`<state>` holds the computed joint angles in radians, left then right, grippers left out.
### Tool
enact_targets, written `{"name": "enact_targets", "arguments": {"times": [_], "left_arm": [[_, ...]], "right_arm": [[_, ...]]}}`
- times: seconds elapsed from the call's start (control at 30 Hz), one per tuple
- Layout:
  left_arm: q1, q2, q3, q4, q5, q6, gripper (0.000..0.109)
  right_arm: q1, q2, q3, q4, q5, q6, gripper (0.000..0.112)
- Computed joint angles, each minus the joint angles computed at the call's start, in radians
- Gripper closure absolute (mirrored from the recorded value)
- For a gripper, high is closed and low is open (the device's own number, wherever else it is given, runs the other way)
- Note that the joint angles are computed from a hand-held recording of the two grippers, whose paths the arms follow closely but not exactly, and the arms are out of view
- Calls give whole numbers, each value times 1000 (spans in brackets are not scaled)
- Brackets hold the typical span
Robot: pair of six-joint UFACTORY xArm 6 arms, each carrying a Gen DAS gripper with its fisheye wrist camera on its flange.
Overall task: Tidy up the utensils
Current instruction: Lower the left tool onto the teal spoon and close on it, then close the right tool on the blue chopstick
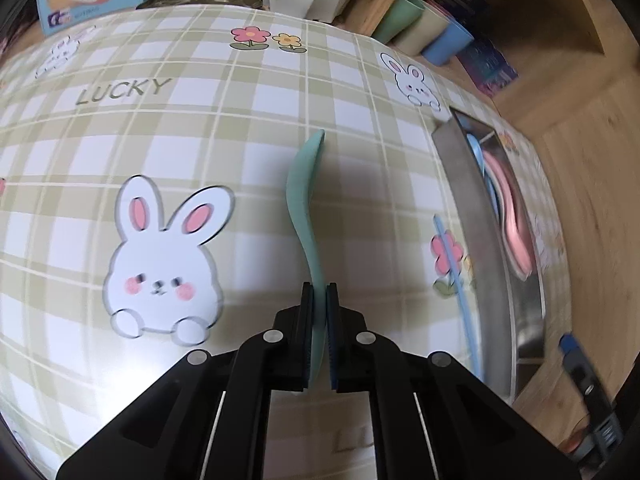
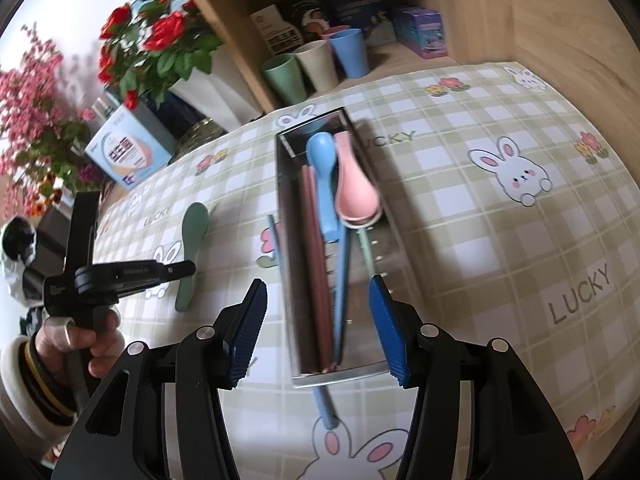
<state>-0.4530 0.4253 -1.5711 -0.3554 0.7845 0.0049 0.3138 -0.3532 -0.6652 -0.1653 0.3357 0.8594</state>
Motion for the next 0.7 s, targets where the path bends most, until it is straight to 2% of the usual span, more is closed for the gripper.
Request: {"name": "enact_targets", "arguments": {"times": [0.17,0.33,0.5,0.6,0.7], "left_arm": [[21,-83,120,9,-44,58,102],[43,-164,240,-2,-99,123,102],[56,-222,325,-20,-142,180,102],[61,-238,351,-50,-154,210,102],[67,-244,366,-77,-154,227,102]], "right_arm": [[73,45,-50,-93,57,33,71],[145,30,-12,-88,94,74,78],[173,-17,24,-96,133,132,81],[187,-15,15,-106,196,145,81],[180,-1,13,-119,218,183,84]]}}
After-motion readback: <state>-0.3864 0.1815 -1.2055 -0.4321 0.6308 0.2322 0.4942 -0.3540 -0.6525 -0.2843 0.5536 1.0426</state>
